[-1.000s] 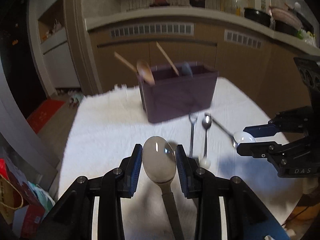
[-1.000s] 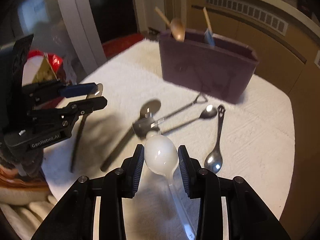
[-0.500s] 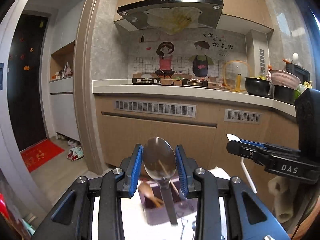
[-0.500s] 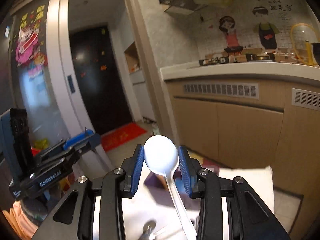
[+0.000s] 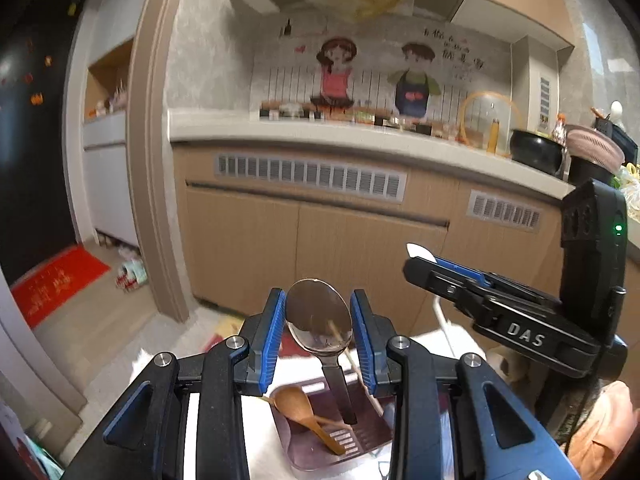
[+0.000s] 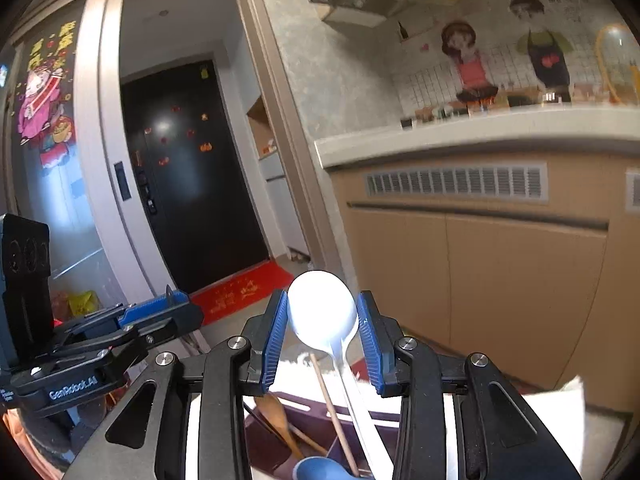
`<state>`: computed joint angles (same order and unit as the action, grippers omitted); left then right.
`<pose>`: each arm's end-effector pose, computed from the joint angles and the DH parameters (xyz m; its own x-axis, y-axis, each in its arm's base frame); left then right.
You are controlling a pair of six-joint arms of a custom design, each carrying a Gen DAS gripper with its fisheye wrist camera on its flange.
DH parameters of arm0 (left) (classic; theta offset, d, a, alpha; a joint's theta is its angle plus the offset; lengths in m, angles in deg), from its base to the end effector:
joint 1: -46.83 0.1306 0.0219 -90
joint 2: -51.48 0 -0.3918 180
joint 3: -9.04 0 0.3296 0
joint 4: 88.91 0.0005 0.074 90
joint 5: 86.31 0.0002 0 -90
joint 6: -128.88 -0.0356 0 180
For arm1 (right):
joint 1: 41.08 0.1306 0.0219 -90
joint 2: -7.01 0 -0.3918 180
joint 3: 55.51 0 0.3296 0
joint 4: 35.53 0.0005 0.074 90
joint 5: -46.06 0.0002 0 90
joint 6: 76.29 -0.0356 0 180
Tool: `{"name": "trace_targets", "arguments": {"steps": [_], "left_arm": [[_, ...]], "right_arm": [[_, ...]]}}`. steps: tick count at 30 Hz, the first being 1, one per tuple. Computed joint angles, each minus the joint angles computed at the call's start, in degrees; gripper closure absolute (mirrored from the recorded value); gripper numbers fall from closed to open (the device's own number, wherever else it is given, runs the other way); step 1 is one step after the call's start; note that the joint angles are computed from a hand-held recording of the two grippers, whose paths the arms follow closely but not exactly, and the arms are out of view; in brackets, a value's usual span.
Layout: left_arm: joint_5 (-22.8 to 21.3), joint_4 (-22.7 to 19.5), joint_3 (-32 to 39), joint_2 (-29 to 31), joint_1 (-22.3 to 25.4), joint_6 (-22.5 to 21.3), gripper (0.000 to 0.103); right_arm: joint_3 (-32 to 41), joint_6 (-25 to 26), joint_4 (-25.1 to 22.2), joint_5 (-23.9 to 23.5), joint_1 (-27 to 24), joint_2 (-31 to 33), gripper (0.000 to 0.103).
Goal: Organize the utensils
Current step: 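Carry the dark spoon and white spoon over the caddy and lower them in with both tools, then open both tools and withdraw them from the caddy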
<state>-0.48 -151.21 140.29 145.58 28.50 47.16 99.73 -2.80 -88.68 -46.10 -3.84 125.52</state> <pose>0.3914 -0.1275 0.6737 -0.4354 -0.0071 -0.9002 0.1905 0.9766 -0.0998 0.4597 0.3505 0.6408 -0.3958 0.0559 -0.9166 -0.5434 0.7904 0.2828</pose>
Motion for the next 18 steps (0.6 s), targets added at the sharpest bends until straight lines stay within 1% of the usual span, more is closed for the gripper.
{"name": "trace_targets", "arguments": {"steps": [3, 5, 7, 10, 12, 13, 15, 18], "left_arm": [[0.86, 0.75, -3.87, -0.34, 0.52, 0.61, 0.073], [1.88, 0.98, -6.29, -0.49, 0.86, 1.77, 0.073], [3.14, 0.26, -7.52, 0.01, 1.18, 2.86, 0.073], [4.20, -0.05, -10.14, -0.12, 1.47, 3.96, 0.073], [4.00, 0.45, -11.80, -0.81, 1.35, 4.02, 0.070], [4.15, 0.50, -12.33, -1.01, 1.41, 4.10, 0.066], [4.46, 0.45, -13.40, -1.89, 1.39, 4.73, 0.061], [3.43, 0.46, -13.99, -3.14, 1.02, 4.71, 0.060]], "right_arm": [[-1.68, -0.56, -0.29, -0.05, -0.27, 1.08, 0.066], [-3.00, -0.92, -0.90, 0.43, -0.47, 1.57, 0.066], [-4.96, -1.36, -1.18, 0.09, -0.62, 1.24, 0.066], [-6.39, -1.01, -3.01, 1.63, -0.18, 1.00, 0.066], [-9.01, -0.27, -3.23, 2.71, 0.19, -0.21, 0.064], [-9.74, 0.12, -3.41, 2.71, 0.21, -0.55, 0.062], [-11.69, 0.29, -3.69, 3.84, 0.42, -1.64, 0.046], [-16.12, 0.30, -2.32, 6.58, 1.10, -4.47, 0.044]]}}
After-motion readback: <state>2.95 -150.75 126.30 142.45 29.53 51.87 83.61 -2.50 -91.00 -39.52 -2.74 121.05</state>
